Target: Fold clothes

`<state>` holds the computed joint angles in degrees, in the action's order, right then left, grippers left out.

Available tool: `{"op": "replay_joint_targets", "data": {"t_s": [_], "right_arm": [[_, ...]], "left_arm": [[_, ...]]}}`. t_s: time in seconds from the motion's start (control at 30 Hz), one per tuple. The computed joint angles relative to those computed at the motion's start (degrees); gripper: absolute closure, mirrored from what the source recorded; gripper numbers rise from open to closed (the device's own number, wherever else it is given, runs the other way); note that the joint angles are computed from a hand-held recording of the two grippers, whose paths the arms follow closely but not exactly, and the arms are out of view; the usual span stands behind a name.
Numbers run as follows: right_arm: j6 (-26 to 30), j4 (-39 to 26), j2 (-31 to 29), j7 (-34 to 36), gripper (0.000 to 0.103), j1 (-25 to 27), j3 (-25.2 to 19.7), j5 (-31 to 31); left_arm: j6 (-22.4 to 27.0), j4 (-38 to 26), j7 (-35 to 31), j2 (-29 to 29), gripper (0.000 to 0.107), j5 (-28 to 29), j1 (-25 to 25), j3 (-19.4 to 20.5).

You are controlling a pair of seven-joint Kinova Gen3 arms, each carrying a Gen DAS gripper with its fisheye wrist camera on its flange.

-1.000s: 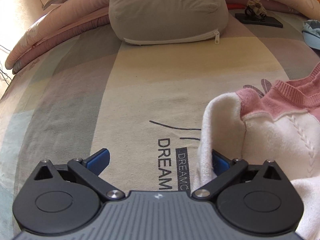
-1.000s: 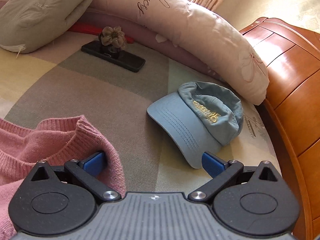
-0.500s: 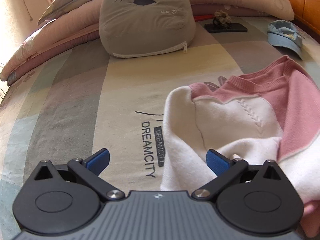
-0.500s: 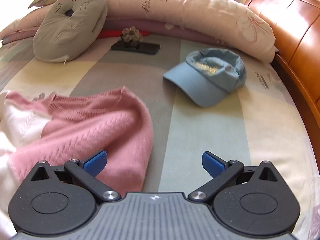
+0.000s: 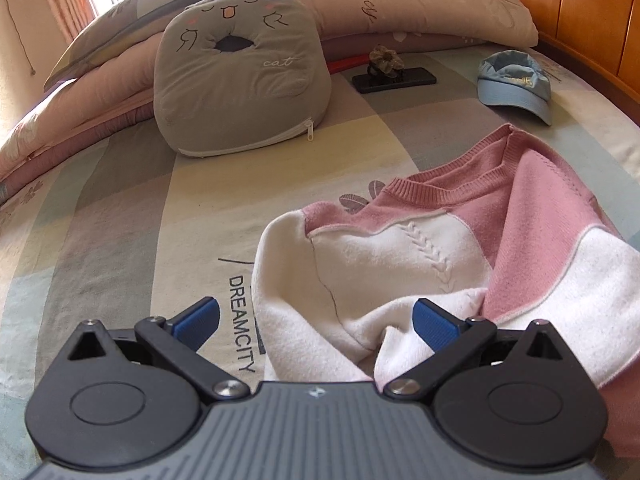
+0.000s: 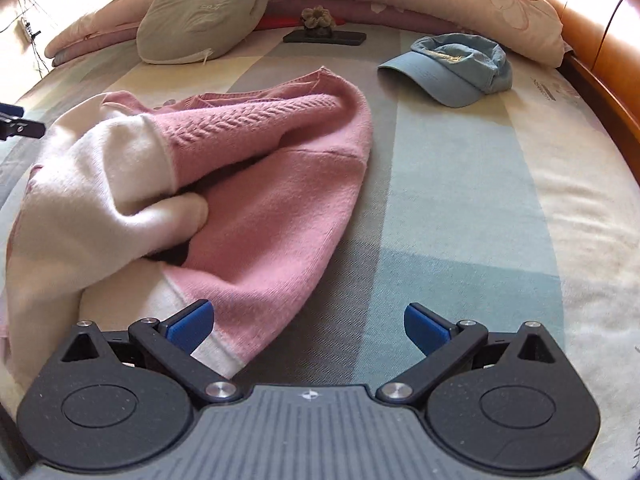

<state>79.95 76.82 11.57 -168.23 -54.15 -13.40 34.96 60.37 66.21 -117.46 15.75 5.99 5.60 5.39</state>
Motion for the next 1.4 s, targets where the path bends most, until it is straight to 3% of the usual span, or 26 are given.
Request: {"op": "replay_joint_targets", "data": {"t_s": [0.27, 0.4, 0.5, 0.57, 0.77, 0.83, 0.9, 1.0, 1.23, 1.4], "right_arm": [[-1.63, 2.27, 0.04, -3.29, 0.0, -0.38, -0.14, -0.06], [-1.2, 2.47, 0.02, -3.84, 0.0, -0.51, -0.12, 0.55], [-1.54, 2.91, -0.12, -4.92, 0.0, -0.64, -0.18, 1.3], [-1.35, 2.74, 0.21, -5.37, 0.0, -0.72, -0.12, 1.69], [1.02, 0.54, 1.88, -5.56, 0.0, -1.91, 0.43, 2.97], [1.93, -0.13, 2.21, -5.4, 0.0, -2.6, 0.56, 3.41], [2.86, -0.64, 2.42, -5.58, 0.0, -3.21, 0.69, 3.61], [4.27, -1.22, 2.66, -6.07, 0.0, -4.06, 0.8, 3.87], [5.46, -1.8, 2.41, -8.68, 0.0, -6.46, 0.19, 5.46], [5.48, -2.78, 2.62, -10.6, 0.0, -8.4, -0.18, 6.92]], "left_arm": [[7.76, -10.23, 8.0, 10.27, 0.006, -9.27, 4.4, -2.94], [14.02, -14.1, 8.91, 12.21, 0.006, -6.26, 0.61, -2.55], [17.56, -14.0, 8.47, 11.9, 0.006, -4.79, -4.26, 2.05], [15.71, -11.47, 7.71, 10.55, 0.005, -7.52, -3.38, 1.38], [2.53, -5.87, 12.04, 9.43, 0.005, -21.5, 9.51, -12.29], [1.96, -7.4, 14.02, 10.96, 0.005, -24.97, 9.85, -12.44], [3.67, -9.99, 15.06, 12.22, 0.005, -26.18, 7.28, -9.15], [2.41, -8.51, 16.2, 11.88, 0.005, -28.88, 8.05, -9.02], [1.1, -0.72, 10.8, 4.1, 0.006, -18.94, 3.0, -3.7], [6.09, 2.43, 8.45, 0.35, 0.006, -8.53, -1.3, -1.58]]}}
